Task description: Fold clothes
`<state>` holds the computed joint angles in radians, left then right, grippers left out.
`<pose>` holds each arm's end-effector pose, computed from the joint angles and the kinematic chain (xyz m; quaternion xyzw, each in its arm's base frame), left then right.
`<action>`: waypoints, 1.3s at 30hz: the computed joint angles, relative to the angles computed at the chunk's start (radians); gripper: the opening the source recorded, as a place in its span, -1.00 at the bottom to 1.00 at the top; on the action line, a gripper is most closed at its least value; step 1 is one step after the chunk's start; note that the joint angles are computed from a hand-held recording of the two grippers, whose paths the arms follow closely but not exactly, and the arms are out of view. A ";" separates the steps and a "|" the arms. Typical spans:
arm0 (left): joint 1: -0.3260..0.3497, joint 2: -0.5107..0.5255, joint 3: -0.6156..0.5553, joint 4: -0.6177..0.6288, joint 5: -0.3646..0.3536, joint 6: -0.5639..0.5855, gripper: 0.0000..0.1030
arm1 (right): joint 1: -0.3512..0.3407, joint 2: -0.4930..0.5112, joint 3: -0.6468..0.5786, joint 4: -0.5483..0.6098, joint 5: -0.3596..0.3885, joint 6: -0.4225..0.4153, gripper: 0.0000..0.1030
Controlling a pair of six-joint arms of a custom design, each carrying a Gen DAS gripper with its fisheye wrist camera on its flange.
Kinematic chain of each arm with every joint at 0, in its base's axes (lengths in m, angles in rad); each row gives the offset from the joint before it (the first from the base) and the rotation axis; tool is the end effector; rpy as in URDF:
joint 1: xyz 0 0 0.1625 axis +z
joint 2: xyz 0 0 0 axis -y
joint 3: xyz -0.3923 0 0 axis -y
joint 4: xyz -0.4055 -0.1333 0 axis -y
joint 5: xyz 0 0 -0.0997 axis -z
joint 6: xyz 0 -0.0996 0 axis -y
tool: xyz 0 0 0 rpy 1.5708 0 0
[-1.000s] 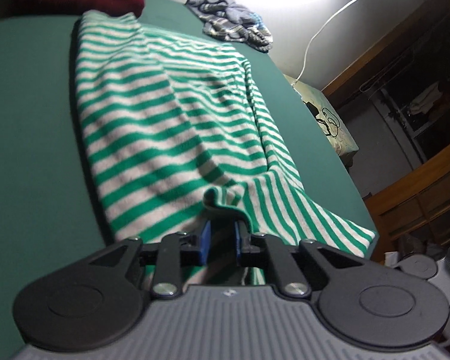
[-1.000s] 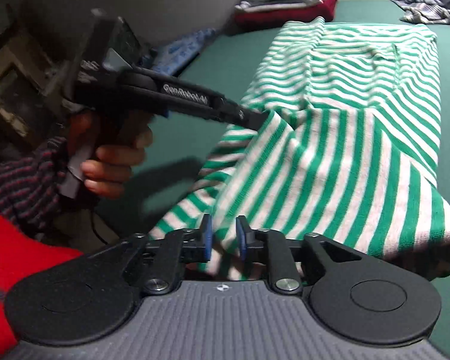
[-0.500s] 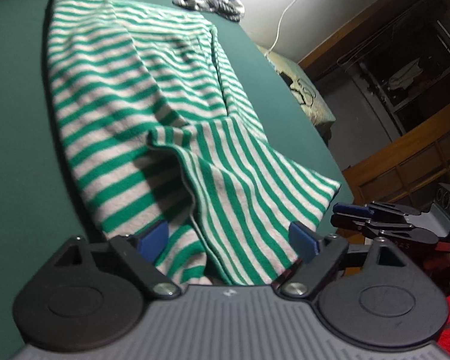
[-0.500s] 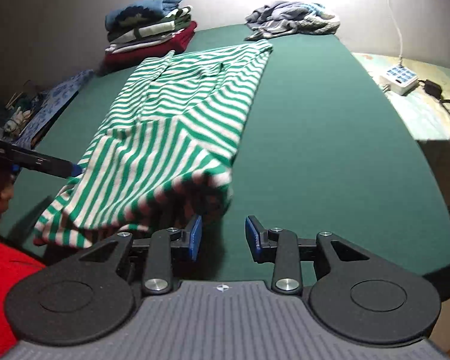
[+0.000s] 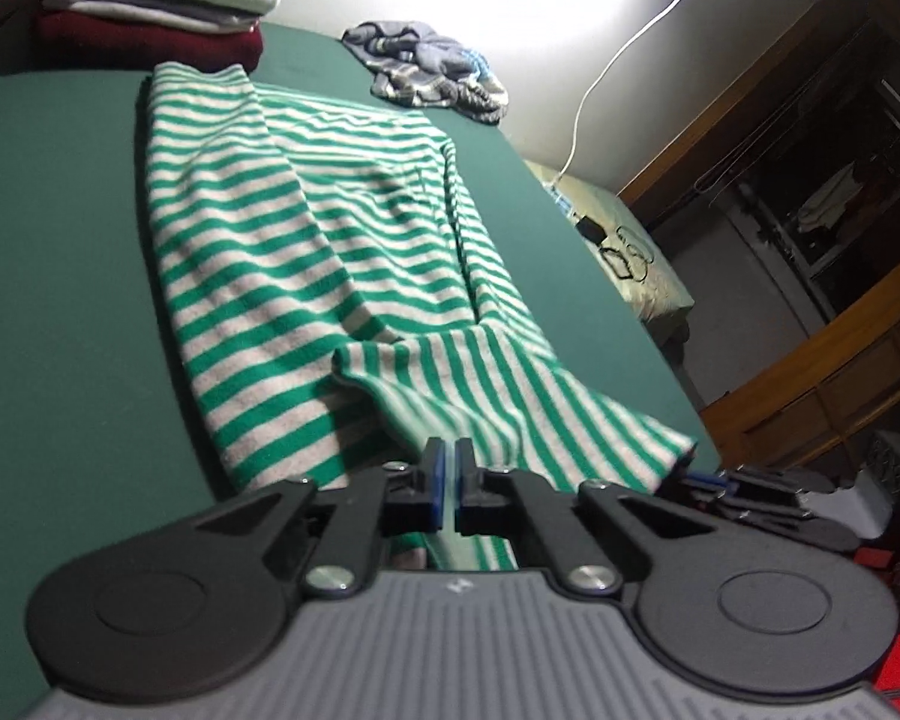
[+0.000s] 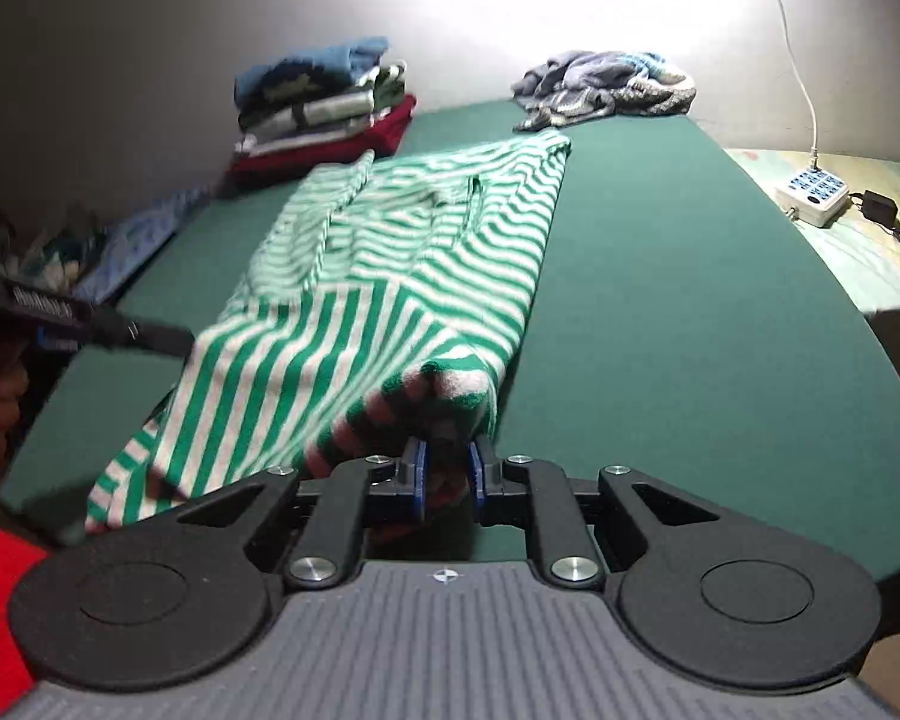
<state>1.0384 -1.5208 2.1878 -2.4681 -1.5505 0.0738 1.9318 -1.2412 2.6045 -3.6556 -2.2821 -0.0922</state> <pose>-0.1159 -0.4633 0.2293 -0.2954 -0.9484 0.1142 0.0163 0.1823 -0.2895 0.1461 0.0773 -0.8823 0.3716 0.2785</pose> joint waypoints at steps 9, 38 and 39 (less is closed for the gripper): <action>-0.003 0.025 0.011 0.073 0.029 0.008 -0.71 | 0.030 0.071 -0.024 0.006 -0.142 -0.048 -0.47; -0.054 0.070 0.034 0.007 0.064 0.062 -1.00 | 0.032 0.122 -0.007 -0.086 -0.163 -0.321 -0.28; -0.047 0.077 0.025 0.017 0.052 0.048 -1.00 | 0.039 0.075 0.003 -0.041 -0.166 -0.310 -0.29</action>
